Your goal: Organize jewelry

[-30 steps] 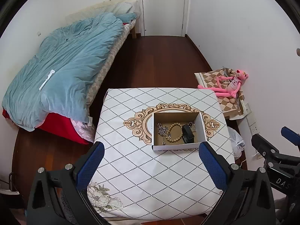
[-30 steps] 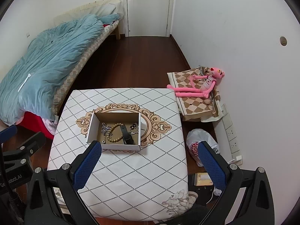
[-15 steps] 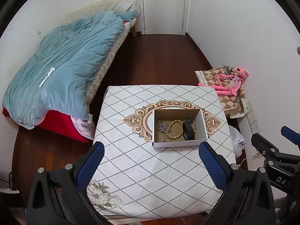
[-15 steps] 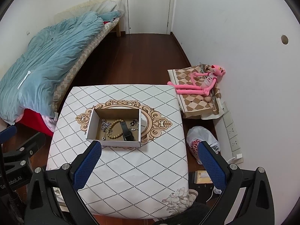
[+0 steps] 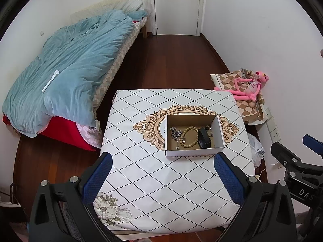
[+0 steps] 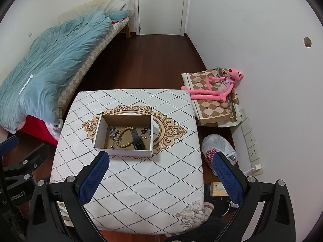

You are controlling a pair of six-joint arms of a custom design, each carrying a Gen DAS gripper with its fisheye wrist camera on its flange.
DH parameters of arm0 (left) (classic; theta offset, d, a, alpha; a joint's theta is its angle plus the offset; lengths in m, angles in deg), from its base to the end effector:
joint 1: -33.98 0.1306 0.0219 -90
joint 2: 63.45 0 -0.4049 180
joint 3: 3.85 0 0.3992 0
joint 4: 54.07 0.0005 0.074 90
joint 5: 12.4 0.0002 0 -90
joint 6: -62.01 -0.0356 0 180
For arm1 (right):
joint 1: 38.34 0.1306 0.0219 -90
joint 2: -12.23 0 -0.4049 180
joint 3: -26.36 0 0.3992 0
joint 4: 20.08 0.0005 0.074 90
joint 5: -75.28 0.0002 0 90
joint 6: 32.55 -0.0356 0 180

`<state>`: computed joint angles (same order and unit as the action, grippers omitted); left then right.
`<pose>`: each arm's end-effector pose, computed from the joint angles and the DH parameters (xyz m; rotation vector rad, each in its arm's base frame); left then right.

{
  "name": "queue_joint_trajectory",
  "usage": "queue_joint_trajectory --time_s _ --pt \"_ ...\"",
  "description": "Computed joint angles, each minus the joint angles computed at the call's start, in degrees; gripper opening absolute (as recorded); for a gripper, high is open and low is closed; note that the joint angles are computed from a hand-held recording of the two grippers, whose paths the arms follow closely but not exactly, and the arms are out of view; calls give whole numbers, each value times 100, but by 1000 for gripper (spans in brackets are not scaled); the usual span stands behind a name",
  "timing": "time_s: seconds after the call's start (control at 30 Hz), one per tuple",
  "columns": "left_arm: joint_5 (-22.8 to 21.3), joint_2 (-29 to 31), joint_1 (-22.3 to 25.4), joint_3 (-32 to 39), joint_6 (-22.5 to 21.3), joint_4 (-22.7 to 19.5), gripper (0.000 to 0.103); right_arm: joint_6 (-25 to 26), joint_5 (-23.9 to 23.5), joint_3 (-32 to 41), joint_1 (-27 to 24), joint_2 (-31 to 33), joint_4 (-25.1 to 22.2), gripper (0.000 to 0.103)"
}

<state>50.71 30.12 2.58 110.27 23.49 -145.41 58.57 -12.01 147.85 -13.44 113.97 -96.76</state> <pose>0.3969 -0.2240 0.5749 -0.5525 2.5221 0.1734 0.4904 0.2252 0.5700 -0.5600 2.5038 0.0975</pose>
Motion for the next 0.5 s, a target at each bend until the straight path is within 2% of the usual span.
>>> queue_joint_trajectory --time_s 0.5 --pt "11 -19 27 -49 4 -21 103 -2 6 -41 26 -3 1 103"
